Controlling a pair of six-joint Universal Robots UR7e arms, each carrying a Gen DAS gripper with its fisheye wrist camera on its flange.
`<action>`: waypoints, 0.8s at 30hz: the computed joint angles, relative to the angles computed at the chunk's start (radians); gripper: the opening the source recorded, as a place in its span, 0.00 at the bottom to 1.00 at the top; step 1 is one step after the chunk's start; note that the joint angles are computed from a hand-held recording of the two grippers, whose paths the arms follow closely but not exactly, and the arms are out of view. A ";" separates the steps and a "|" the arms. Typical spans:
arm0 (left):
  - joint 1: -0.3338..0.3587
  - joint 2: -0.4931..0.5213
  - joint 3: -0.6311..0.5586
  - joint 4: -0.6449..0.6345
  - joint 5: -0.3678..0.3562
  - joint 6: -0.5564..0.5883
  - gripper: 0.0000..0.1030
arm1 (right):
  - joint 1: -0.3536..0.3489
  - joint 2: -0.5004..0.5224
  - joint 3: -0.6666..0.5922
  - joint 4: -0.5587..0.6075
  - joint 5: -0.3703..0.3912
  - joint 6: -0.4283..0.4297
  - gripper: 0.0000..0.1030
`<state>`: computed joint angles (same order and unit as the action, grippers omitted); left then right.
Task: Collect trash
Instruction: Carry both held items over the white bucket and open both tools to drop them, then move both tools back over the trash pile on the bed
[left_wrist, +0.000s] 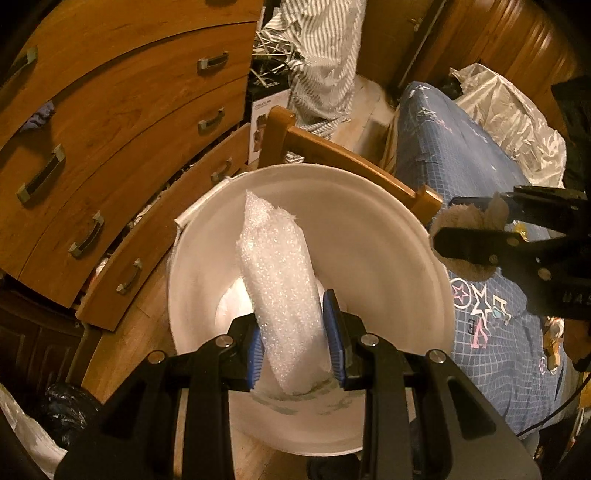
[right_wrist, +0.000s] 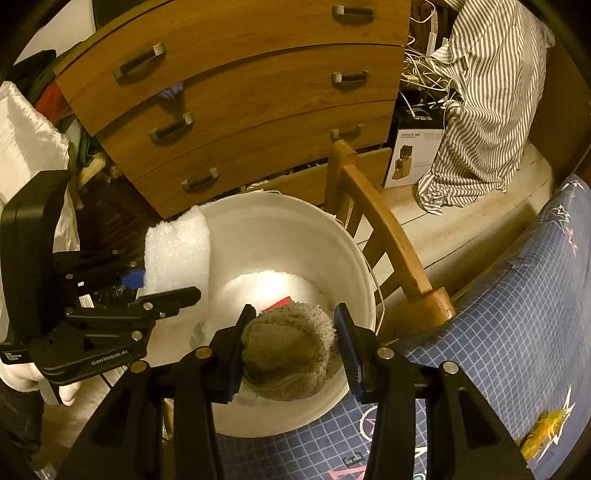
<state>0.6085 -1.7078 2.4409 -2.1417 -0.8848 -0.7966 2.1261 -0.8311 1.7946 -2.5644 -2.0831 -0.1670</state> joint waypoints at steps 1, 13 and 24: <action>0.002 -0.001 -0.006 0.024 0.012 -0.021 0.36 | -0.003 -0.001 0.003 -0.011 0.005 -0.002 0.58; -0.035 -0.045 0.014 0.045 0.056 -0.054 0.43 | -0.026 -0.085 0.079 -0.096 0.060 0.000 0.63; -0.281 0.066 0.125 -0.173 0.004 -0.099 0.43 | -0.019 -0.550 0.727 -0.752 0.008 -0.126 0.65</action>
